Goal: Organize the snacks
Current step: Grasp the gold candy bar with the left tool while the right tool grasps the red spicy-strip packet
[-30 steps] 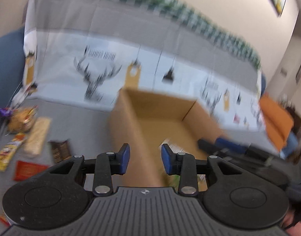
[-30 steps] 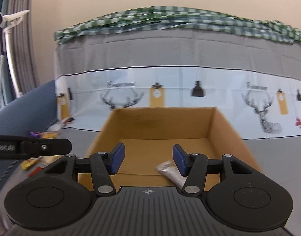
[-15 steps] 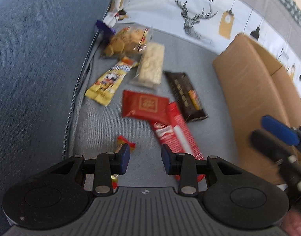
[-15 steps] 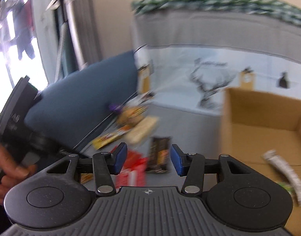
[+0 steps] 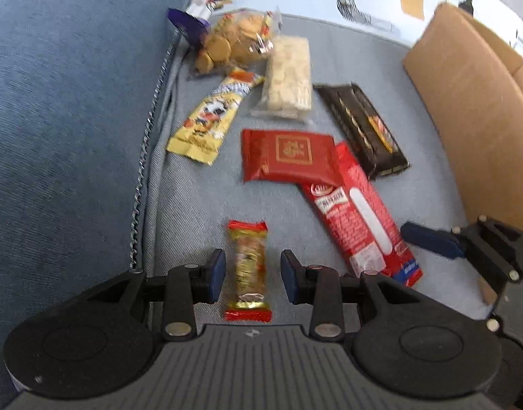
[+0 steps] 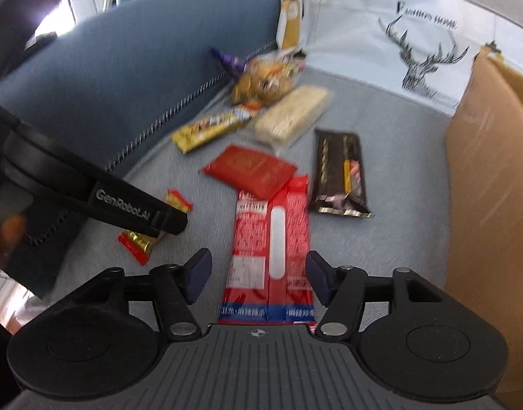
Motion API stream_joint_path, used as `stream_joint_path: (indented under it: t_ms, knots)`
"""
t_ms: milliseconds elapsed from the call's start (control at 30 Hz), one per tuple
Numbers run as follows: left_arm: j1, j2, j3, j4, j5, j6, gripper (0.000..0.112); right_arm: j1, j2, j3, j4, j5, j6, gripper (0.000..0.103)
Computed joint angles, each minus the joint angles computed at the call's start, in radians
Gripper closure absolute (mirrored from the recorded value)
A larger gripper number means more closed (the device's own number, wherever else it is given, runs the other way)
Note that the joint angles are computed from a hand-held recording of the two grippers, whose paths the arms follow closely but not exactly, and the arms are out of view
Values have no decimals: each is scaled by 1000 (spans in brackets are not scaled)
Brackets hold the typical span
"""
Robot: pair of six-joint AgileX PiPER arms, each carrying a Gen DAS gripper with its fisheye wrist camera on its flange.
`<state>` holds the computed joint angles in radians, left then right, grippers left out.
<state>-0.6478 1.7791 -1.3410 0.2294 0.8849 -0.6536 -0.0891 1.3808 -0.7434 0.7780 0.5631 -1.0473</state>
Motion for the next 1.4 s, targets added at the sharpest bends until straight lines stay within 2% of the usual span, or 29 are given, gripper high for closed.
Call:
stream_joint_path:
  t_ms: [67,100,133,200,300,367,567,633,767,967,1400]
  knots:
    - [-2,3,0,-1,5,6,74,25,17,4,-42,-37,30,36]
    - [-2,4,-1,1,5,6,78,31,28,5,-51,-44,32,36]
    - [-1,3,-1,4,4,1,89,30,31,13,-39,-51,14,37]
    - [5,2,-1,0,-3,-15,93,27,18,32,9,-63,-52,53]
    - [20,-14,10,-21,-40,-41,94,-2,0,64,103,-59,-197,62]
    - [27,-31,22,-42,-70,-54,94,-37,-22,91,167,-44,-287,64]
    - [54,-34,25,-193,-140,22,94,-152,-117,123,205,42,-382,65]
    - [58,-14,11,-243,-146,58,93,-169,-129,118,145,56,-319,64]
    - [45,31,-48,-233,-80,59,93,-158,-83,90,9,65,-166,62]
    - [48,48,-67,-229,-53,62,93,-140,-68,89,21,46,-155,56]
    - [45,65,-86,-212,-41,81,93,-134,-63,89,42,35,-156,55]
